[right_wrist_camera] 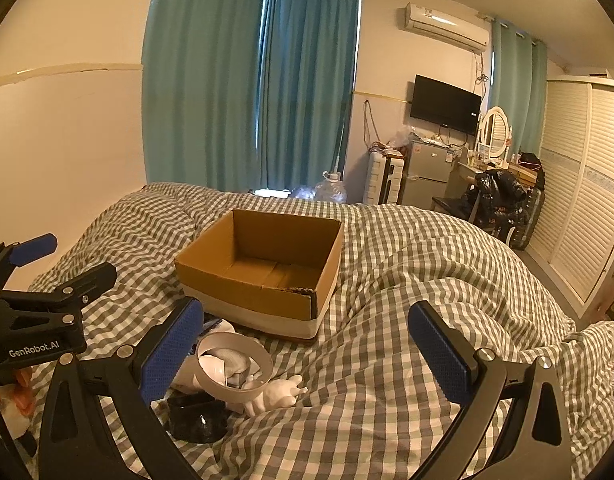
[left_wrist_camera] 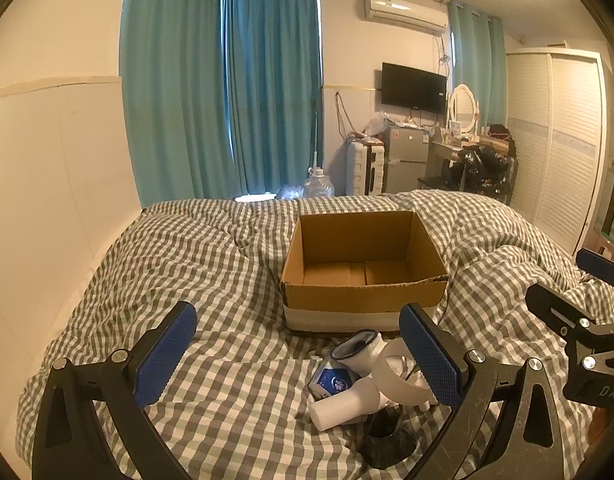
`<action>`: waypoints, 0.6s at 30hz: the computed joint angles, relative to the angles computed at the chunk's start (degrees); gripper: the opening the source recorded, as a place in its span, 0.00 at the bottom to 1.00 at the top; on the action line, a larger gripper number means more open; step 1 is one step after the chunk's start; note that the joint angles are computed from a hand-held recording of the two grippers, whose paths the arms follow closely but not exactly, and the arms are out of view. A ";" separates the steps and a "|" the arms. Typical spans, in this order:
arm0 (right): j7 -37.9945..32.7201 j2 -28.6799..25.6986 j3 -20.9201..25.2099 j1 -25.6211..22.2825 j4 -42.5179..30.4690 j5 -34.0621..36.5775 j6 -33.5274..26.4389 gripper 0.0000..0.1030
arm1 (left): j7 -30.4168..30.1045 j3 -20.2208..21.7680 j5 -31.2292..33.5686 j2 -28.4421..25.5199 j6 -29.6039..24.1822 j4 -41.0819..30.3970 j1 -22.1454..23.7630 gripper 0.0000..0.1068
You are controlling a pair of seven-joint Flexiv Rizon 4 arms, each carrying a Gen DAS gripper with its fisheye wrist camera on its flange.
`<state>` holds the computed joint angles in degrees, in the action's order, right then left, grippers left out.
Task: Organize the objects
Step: 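Grasp the white tape roll with the right gripper while the left gripper grasps the white sock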
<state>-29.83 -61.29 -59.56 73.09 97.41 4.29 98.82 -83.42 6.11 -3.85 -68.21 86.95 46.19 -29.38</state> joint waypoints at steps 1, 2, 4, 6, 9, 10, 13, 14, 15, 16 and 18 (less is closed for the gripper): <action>-0.25 0.37 0.63 -0.39 -0.11 -0.18 0.28 1.00 | -0.53 1.00 -0.07 -0.08 -0.65 -0.26 -0.32 0.96; -0.49 0.82 1.43 -0.89 -0.28 -0.29 0.46 1.00 | -1.31 2.27 -0.03 -0.25 -1.50 -0.69 -0.69 0.96; -1.06 2.05 3.83 -2.44 -0.85 -0.72 0.69 1.00 | -2.09 3.01 0.55 -0.51 -2.39 -1.27 -0.76 0.96; -1.99 3.28 7.06 -4.70 -1.87 -1.54 1.04 1.00 | -2.46 2.90 1.17 -0.64 -2.90 -1.47 -0.51 0.96; -3.29 4.48 11.75 -8.08 -3.91 -3.23 0.50 1.00 | -3.55 3.71 2.14 -1.11 -4.06 -2.30 -0.40 0.96; -3.56 4.60 13.23 -9.22 -4.82 -3.92 0.11 1.00 | -3.85 3.82 2.44 -1.32 -4.54 -2.67 -0.28 0.96; -4.76 5.28 19.53 -14.00 -8.21 -7.22 -1.61 1.00 | -5.11 4.25 3.07 -2.51 -7.55 -4.97 0.18 0.96; -5.06 5.39 21.72 -15.66 -9.44 -8.52 -2.30 1.00 | -5.36 4.03 3.44 -2.89 -8.38 -5.71 0.43 0.96; -5.44 5.50 24.36 -17.67 -10.95 -10.06 -3.26 1.00 | -5.71 3.92 3.79 -3.33 -9.30 -6.57 0.66 0.96; -5.65 5.43 26.82 -19.54 -12.39 -11.51 -4.12 1.00 | -6.08 3.83 4.11 -3.92 -10.35 -7.73 0.90 0.96; -6.02 5.09 31.45 -23.03 -15.10 -14.40 -5.82 1.00 | -6.68 3.46 4.81 -5.17 -12.44 -10.04 1.43 0.96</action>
